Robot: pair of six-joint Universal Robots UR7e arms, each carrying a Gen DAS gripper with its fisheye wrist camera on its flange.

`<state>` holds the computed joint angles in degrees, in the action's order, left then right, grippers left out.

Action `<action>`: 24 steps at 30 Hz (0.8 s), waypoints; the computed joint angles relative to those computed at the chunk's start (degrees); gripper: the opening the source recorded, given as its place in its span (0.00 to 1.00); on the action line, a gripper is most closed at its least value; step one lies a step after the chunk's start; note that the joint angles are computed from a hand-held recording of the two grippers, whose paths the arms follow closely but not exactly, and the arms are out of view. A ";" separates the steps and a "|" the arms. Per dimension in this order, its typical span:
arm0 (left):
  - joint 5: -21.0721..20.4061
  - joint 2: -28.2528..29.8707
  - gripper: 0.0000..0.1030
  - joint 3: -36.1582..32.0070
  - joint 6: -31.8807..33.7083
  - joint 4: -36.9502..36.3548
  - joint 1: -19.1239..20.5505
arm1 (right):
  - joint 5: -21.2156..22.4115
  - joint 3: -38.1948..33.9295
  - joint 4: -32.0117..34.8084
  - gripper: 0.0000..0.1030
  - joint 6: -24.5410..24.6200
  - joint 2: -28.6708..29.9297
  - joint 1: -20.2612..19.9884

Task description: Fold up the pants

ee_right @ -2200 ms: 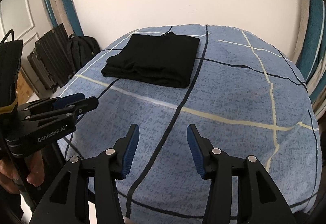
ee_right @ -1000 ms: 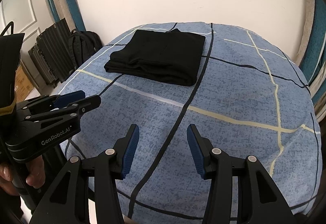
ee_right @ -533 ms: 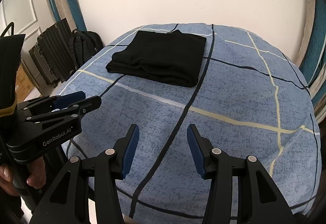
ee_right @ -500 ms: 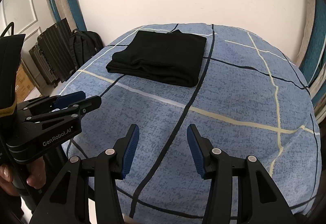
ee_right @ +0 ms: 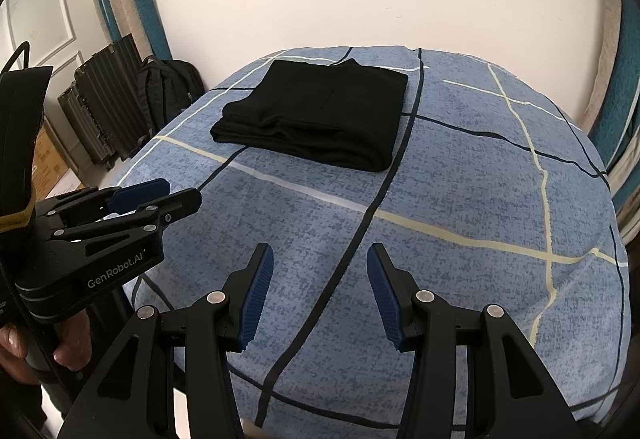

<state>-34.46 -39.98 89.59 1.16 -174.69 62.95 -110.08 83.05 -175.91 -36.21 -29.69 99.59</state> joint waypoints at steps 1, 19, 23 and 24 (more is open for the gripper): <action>-0.02 0.00 0.38 -0.03 -0.02 0.06 0.01 | 0.02 -0.02 0.03 0.48 -0.02 0.01 -0.02; 0.17 0.14 0.38 -0.03 -0.09 0.02 -0.01 | 0.44 -0.10 0.34 0.48 -0.16 0.02 -0.07; 0.16 0.26 0.38 -0.11 -0.05 0.08 -0.03 | 0.55 -0.15 0.37 0.48 -0.24 0.00 -0.10; 0.12 0.28 0.38 -0.13 -0.05 0.09 -0.02 | 0.52 -0.12 0.34 0.48 -0.24 -0.02 -0.09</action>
